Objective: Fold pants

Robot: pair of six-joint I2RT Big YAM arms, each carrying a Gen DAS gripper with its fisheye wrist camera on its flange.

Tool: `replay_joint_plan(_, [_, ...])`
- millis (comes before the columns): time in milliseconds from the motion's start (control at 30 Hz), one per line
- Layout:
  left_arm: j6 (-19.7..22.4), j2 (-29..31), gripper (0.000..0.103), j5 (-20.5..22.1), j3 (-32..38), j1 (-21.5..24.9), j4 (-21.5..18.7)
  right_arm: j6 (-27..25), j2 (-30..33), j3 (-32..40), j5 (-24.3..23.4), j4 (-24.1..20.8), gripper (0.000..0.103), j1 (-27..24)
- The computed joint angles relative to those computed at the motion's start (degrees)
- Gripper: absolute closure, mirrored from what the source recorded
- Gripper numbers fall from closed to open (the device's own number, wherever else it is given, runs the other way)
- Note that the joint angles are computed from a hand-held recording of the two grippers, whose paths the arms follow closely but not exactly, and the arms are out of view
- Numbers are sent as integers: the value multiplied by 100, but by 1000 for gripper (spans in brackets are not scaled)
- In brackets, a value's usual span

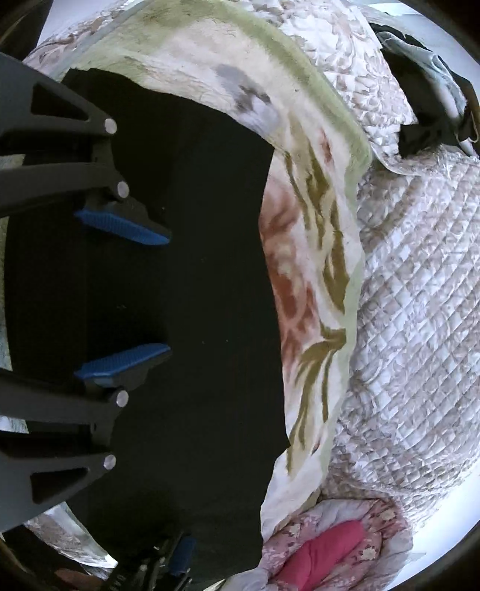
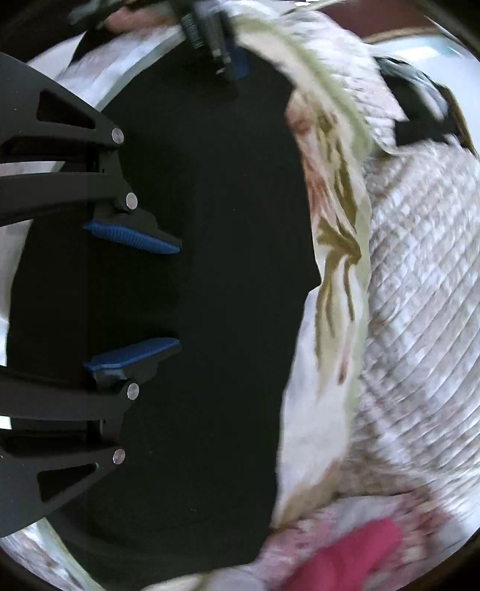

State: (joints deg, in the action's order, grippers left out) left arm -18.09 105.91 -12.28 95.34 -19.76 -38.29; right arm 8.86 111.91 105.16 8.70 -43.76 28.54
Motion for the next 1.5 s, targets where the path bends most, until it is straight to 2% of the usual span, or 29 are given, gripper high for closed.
replay_joint_plan(67, [-27, -7, 42, 44, -23, 3, 22, -25, 14, 7, -31, -3, 46, -1])
replay_joint_plan(167, [151, -23, 40, -143, -82, -59, 62, -190, -14, -127, -55, 194, 39, 17])
replay_joint_plan(300, [221, -61, 30, -379, -202, -104, 169, -316, -11, -139, 168, 189, 37, 77])
replay_joint_plan(400, [-91, -174, 23, -430, -383, -93, 187, -105, -75, -158, 147, 95, 37, 53])
replay_joint_plan(500, [-231, -341, 23, -552, -649, -132, 336, 78, -187, -320, 198, 182, 37, 59])
replay_joint_plan(633, [-97, -462, 24, -577, -717, -120, 273, 84, -244, -393, 221, 228, 37, 78])
replay_joint_plan(700, [-86, -576, 25, -745, -820, -43, 459, 130, -246, -386, 147, 239, 37, 64])
replay_joint_plan(767, [-194, -693, 25, -919, -924, 92, 570, 207, -242, -373, 88, 240, 37, 46])
replay_joint_plan(833, [-459, -765, 25, -908, -984, 262, 480, 262, -219, -340, 36, 240, 37, 35])
replay_joint_plan(900, [-853, -872, 26, -751, -1130, 463, 341, 273, -197, -308, 37, 230, 37, 42])
replay_joint_plan(967, [-1017, -1001, 28, -565, -1345, 579, 377, 259, -186, -296, 11, 232, 37, 38])
replay_joint_plan(1067, [-926, -1130, 29, -520, -1573, 561, 434, 257, -154, -263, -16, 243, 37, 43])
replay_joint_plan(1200, [-1073, -1260, 29, -333, -1777, 572, 583, 285, -132, -232, -37, 241, 37, 45])
replay_joint_plan(1333, [-1483, -1407, 29, 419, -2000, 731, 1027, 295, -119, -207, -41, 228, 37, 46])
replay_joint_plan(1400, [-1499, -1422, 29, 561, -2035, 725, 1148, 281, -121, -207, -54, 229, 37, 38])
replay_joint_plan(1467, [-1468, -1423, 29, 883, -2052, 725, 1270, 284, -116, -203, -60, 230, 37, 37])
replay_joint_plan(1500, [-1452, -1417, 29, 852, -2038, 704, 1243, 275, -120, -208, -65, 231, 37, 33])
